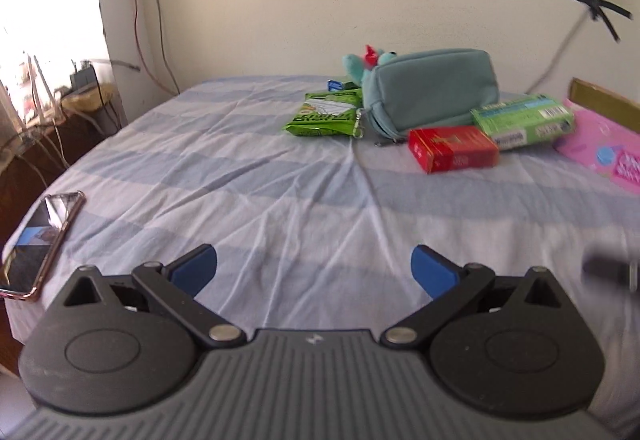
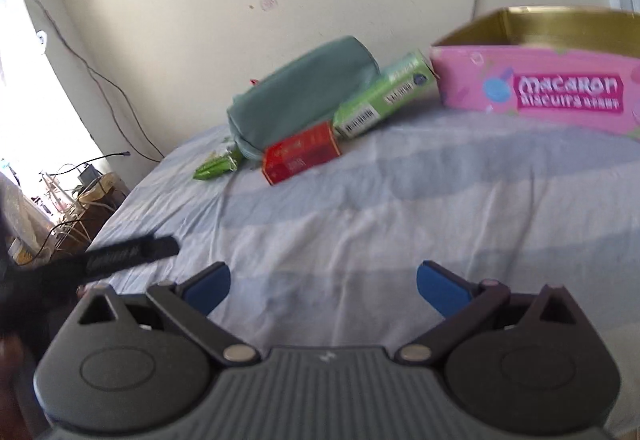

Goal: Organize objects

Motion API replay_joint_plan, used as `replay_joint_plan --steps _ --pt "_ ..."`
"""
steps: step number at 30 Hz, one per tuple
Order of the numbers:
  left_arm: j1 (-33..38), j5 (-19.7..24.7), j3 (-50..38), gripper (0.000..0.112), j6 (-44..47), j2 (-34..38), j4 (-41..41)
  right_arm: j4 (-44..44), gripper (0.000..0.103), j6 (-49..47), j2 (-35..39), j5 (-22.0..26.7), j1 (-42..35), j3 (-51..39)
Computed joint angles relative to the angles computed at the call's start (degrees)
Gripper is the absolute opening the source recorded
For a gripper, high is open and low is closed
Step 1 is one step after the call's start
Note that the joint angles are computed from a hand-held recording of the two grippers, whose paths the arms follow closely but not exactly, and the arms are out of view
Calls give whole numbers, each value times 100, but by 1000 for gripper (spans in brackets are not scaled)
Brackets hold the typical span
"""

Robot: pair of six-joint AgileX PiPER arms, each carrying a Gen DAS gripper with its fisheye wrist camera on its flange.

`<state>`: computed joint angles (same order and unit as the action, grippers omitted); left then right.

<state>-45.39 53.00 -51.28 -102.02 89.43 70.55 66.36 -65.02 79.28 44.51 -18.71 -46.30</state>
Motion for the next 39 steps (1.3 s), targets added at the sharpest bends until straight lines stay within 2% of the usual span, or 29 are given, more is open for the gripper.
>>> replay_joint_plan --steps 1,3,5,7,9,12,14,15,16,18,20,25,29,30,32,35,37,38,39 --pt "-170 115 154 103 -175 -44 105 103 103 -43 5 -50 -24 4" --pt "-233 20 379 103 -432 -168 187 681 103 -540 -94 -298 -70 107" --pt "-10 -328 482 103 -507 -296 107 1393 103 -1427 -267 -679 -55 280" --pt "277 -971 616 103 -458 -446 -15 1715 103 -1899 -292 -1011 13 304" --pt "417 -1424 683 103 -417 -471 10 1592 103 -1834 -139 -877 -103 174" --pt "481 -1540 650 103 -564 -413 331 1250 103 -1746 160 -849 -91 -129" --pt "665 -1739 655 103 -750 -447 585 1232 102 -2043 467 -758 -35 -434" --pt "770 -1828 623 103 -753 -438 612 1226 97 -2156 642 -812 35 -617" --pt "874 -1917 582 103 -723 -417 597 1155 92 -2126 820 -898 109 -840" --pt "1062 -2086 509 103 -620 -361 549 850 75 -1819 1308 -940 241 -1448" --pt "1228 -2183 386 103 -337 -276 464 388 65 -1342 1711 -1010 365 -2022" --pt "1572 -2297 -77 103 293 -34 341 -36 63 -1238 2315 -762 149 -2860" --pt "1695 -2306 -555 103 645 297 123 -891 63 -541 2916 -270 -216 -3701" --pt "1716 -2306 -675 103 718 386 63 -1040 53 -414 2985 -324 -260 -3800" --pt "1736 -2301 -864 103 759 529 36 -1291 42 -160 3107 -408 -332 -4001" --pt "1815 -2384 -1122 103 897 715 -47 -1246 44 214 3354 -294 -554 -4393" --pt "1916 -2517 -1326 103 1077 848 -263 -1289 47 186 3305 -662 -507 -4337" --pt "1962 -2639 -1405 103 1122 916 -287 -1179 51 57 3232 -701 -502 -4249" --pt "2017 -2791 -1489 103 1179 998 -286 -925 52 -165 3179 -511 -518 -4172"
